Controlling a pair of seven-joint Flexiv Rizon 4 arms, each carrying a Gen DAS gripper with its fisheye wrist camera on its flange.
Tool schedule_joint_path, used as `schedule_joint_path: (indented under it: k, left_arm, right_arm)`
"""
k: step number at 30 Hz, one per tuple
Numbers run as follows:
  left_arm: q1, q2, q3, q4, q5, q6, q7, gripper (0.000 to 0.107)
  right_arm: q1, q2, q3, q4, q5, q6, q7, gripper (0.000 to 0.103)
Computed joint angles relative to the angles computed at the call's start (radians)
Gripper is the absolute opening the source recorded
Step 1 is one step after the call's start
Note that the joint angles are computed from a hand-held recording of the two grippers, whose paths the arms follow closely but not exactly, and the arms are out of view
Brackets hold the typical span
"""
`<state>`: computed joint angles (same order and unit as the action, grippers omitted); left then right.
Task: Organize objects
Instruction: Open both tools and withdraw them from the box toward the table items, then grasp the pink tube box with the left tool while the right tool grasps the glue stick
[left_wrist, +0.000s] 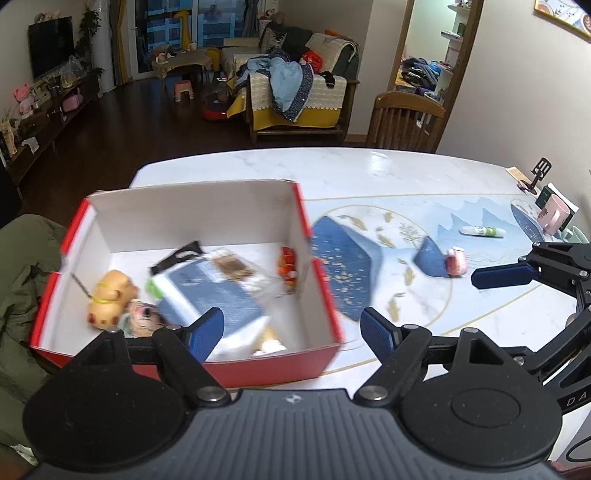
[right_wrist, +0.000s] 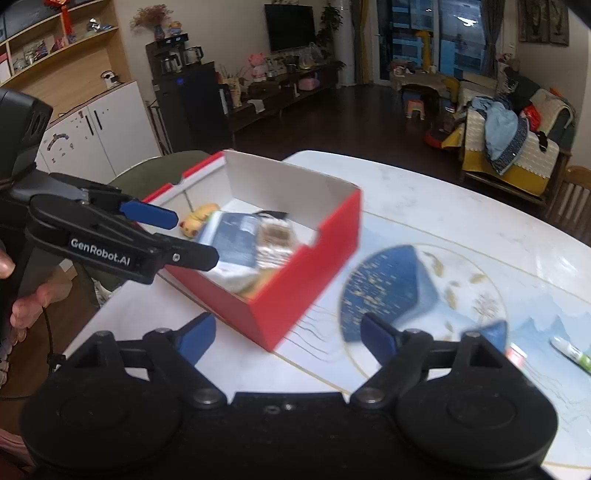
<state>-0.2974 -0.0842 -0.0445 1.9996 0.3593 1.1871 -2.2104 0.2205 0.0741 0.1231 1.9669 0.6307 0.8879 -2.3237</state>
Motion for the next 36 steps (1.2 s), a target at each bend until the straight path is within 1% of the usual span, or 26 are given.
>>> schedule_joint_path:
  k: [2,4,6,8,15,18,22,25,28,31,36]
  left_arm:
    - [-0.014,-0.032,-0.012,-0.033,0.009,-0.008,-0.028,0.088]
    - [-0.037,-0.067,-0.015,-0.072,0.024,-0.02,-0.055,0.09]
    - [-0.067,-0.104,-0.011,-0.12,0.047,-0.043,-0.082,0.097]
    - [-0.094,-0.143,-0.005,-0.161,0.06,-0.04,-0.101,0.102]
    - [-0.196,-0.285,0.038,-0.315,0.058,-0.047,-0.163,0.102]
    - [-0.231,-0.344,0.054,-0.382,0.041,-0.058,-0.177,0.102]
    - [-0.277,-0.42,0.081,-0.481,0.022,-0.12,-0.193,0.103]
    - [-0.28,-0.474,0.067,-0.541,-0.015,-0.142,-0.154,0.103]
    - [-0.29,-0.53,0.064,-0.611,-0.049,-0.173,-0.115,0.103]
    - [-0.313,-0.588,0.08,-0.697,-0.062,-0.225,-0.092,0.103]
    - [-0.342,-0.683,0.107,-0.837,-0.065,-0.293,-0.079,0.103]
  right_arm:
    - [-0.014,0.002,-0.015,0.002,0.0,-0.008,-0.017,0.094]
    - [-0.029,-0.001,-0.029,0.0,0.0,-0.02,-0.034,0.096]
    - [-0.048,-0.008,-0.044,-0.005,0.003,-0.031,-0.054,0.098]
    - [-0.07,-0.016,-0.058,-0.009,0.005,-0.04,-0.079,0.099]
    - [-0.157,-0.063,-0.091,-0.041,0.002,-0.067,-0.136,0.099]
    - [-0.195,-0.093,-0.098,-0.057,-0.006,-0.061,-0.156,0.099]
    - [-0.243,-0.144,-0.101,-0.083,-0.033,-0.037,-0.168,0.099]
    - [-0.28,-0.194,-0.1,-0.117,-0.053,-0.023,-0.179,0.099]
    - [-0.312,-0.257,-0.093,-0.154,-0.088,0.019,-0.171,0.099]
    - [-0.341,-0.326,-0.083,-0.202,-0.133,0.055,-0.157,0.098]
    - [-0.392,-0.434,-0.052,-0.307,-0.198,0.065,-0.159,0.098]
